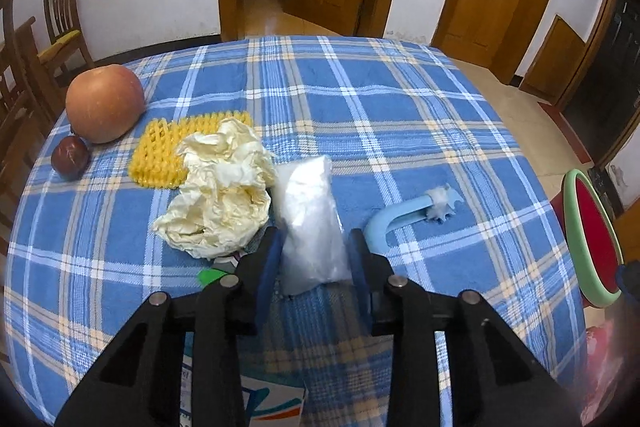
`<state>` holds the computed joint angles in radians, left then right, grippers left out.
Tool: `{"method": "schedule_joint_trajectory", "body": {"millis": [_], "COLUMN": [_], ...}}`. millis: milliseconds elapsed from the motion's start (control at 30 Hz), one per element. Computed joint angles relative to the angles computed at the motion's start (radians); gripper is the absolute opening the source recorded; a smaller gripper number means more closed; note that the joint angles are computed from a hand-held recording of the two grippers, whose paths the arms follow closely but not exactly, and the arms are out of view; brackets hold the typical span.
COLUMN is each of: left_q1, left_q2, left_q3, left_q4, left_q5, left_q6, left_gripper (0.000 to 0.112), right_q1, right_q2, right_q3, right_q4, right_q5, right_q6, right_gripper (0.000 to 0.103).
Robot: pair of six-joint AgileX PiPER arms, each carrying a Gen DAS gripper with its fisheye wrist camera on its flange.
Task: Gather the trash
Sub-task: 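Grasp the clear plastic bag with the left tool while the right tool grasps the light-blue handle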
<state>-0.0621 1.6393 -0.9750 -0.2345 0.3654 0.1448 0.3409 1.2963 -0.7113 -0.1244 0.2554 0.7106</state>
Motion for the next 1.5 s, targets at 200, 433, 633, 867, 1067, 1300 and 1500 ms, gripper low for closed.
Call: {"method": "schedule_joint_trajectory", "body": {"millis": [200,433,633,867,1067,1300,1500], "left_q1": [0.034,0.120,0.213,0.324,0.383,0.429,0.432], "left_q2": [-0.073,-0.213,-0.278,-0.296,-0.271,-0.238,-0.226], "left_q3": [0.047,0.120,0.137,0.150,0.157,0.162,0.166], "left_q4": [-0.167,-0.339,-0.386,-0.440,-0.479,-0.533,-0.549], "left_q5": [0.007,0.063,0.104,0.128,0.122,0.130,0.130], "left_q6": [0.178,0.362,0.426,0.508,0.555,0.618,0.640], "left_gripper": [0.033,0.033,0.033,0.033,0.033,0.033,0.033], "right_q1": [0.038,0.098,0.156,0.214,0.250,0.275,0.281], "right_q2": [0.050,0.149,0.266,0.409,0.530,0.636,0.668], "right_q3": [-0.053,-0.150,-0.259,-0.407,-0.542,-0.669,-0.698], "right_q4": [-0.046,-0.072,-0.039,-0.004,-0.081,-0.174,-0.216], "right_q5": [0.011,0.019,0.040,0.078,0.150,0.226,0.239], "right_q6": [0.033,0.022,-0.059,-0.156,-0.137,-0.103,-0.060], "right_gripper": [0.072,0.075,0.079,0.091,0.097,0.097,0.089]}}
